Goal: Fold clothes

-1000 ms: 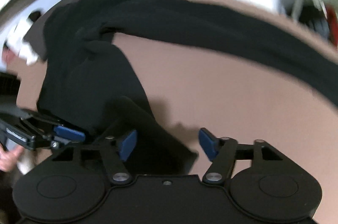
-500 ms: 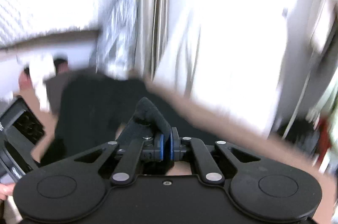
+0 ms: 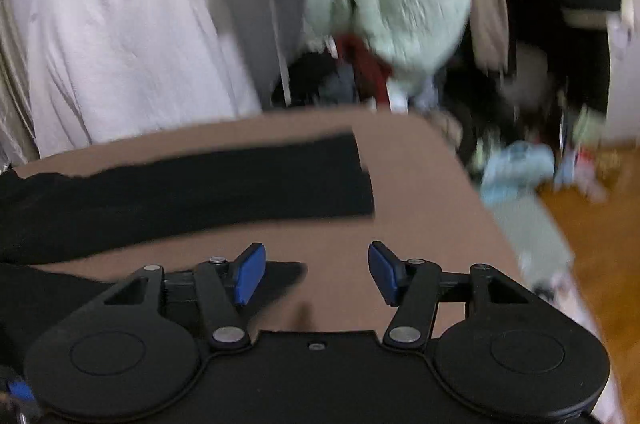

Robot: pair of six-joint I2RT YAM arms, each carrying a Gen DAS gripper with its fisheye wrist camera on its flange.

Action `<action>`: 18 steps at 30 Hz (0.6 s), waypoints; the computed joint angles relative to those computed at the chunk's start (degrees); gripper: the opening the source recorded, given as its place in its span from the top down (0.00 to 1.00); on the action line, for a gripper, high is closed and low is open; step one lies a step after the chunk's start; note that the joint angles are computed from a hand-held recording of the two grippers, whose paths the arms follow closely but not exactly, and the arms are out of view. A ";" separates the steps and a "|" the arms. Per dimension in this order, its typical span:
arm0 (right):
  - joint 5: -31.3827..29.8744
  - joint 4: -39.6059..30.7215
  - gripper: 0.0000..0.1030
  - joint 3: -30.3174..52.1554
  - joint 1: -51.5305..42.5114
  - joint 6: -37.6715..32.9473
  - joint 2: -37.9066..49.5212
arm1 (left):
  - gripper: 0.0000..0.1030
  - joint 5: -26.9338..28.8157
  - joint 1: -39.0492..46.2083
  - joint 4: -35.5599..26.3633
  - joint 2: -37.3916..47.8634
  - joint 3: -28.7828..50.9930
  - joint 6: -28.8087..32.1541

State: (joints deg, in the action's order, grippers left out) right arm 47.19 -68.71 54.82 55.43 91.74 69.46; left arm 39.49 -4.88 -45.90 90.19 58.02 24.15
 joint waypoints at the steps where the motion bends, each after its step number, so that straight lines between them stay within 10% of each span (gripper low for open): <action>1: -2.26 2.17 0.39 -2.33 -0.36 -0.06 -2.98 | 0.49 -2.39 2.60 1.53 -0.73 -1.02 1.36; 8: -12.68 30.92 0.35 -9.83 -0.66 -5.51 -9.04 | 0.40 -11.56 22.61 4.00 14.73 15.15 1.42; 18: -20.69 43.79 0.28 17.70 -0.01 -26.19 27.15 | 0.37 -6.60 44.85 5.54 41.27 50.15 -6.32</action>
